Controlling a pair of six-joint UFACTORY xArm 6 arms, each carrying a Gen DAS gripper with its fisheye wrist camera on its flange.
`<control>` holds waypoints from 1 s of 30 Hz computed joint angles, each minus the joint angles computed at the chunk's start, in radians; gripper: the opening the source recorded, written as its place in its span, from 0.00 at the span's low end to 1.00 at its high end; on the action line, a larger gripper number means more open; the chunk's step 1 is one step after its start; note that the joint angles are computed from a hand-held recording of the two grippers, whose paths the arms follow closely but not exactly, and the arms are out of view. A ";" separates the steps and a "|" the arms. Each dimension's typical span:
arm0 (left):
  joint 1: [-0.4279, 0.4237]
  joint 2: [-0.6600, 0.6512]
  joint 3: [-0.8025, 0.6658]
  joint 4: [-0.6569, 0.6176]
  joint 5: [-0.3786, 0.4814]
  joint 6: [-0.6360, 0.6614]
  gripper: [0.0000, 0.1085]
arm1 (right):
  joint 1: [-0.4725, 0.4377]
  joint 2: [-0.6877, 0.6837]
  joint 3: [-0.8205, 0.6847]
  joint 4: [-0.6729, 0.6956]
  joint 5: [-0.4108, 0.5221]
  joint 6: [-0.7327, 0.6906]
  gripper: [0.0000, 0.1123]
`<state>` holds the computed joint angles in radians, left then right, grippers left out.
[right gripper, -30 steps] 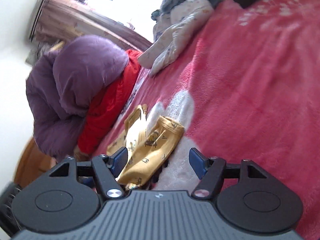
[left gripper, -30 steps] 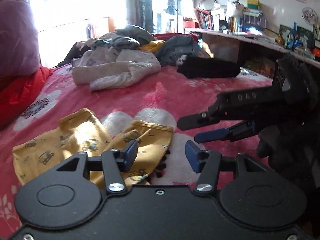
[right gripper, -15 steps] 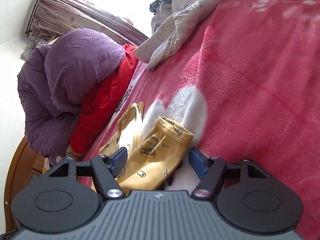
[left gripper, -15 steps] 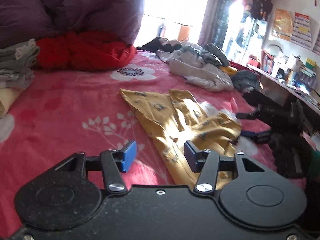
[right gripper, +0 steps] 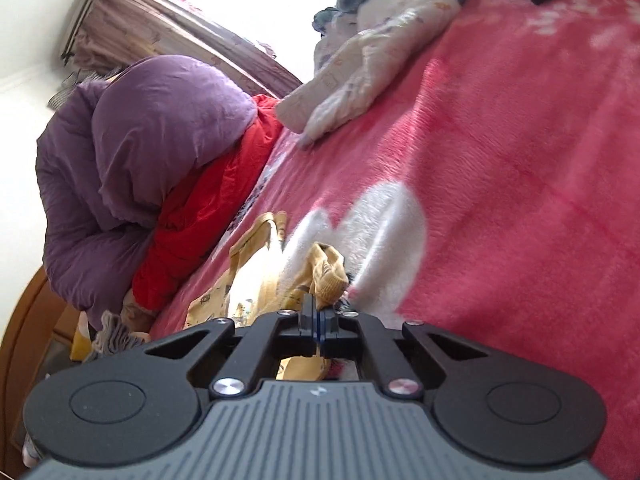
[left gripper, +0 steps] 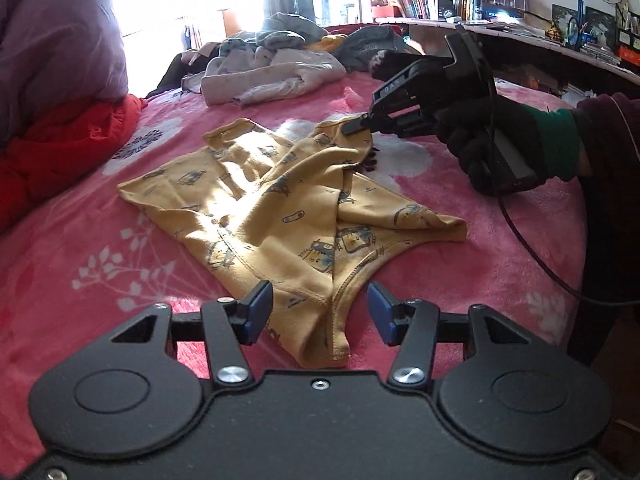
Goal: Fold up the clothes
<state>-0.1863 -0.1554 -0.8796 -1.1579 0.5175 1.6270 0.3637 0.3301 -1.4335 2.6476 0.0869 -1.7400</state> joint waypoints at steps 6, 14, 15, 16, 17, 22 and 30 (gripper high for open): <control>0.009 0.013 -0.017 0.020 0.026 -0.021 0.47 | -0.005 -0.030 -0.022 0.026 0.010 -0.107 0.03; 0.004 0.027 -0.021 0.077 0.049 -0.042 0.47 | -0.018 -0.079 0.018 -0.026 0.076 -0.068 0.03; 0.005 0.026 -0.020 0.079 0.052 -0.043 0.47 | -0.017 -0.083 0.019 -0.028 0.080 -0.074 0.03; 0.006 0.027 -0.021 0.082 0.057 -0.045 0.47 | -0.016 -0.088 0.020 -0.032 0.084 -0.077 0.03; 0.008 0.027 -0.022 0.084 0.063 -0.047 0.47 | -0.016 -0.093 0.022 -0.037 0.088 -0.077 0.03; 0.015 0.027 -0.024 0.094 0.086 -0.051 0.47 | -0.023 -0.123 0.051 -0.057 0.135 -0.066 0.03; 0.021 0.033 -0.034 0.105 0.117 -0.058 0.47 | -0.031 -0.157 0.081 -0.060 0.177 -0.068 0.03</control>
<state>-0.1650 -0.1219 -0.9131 -1.0524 0.6340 1.5688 0.3323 0.1728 -1.3530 2.5878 0.2642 -1.8078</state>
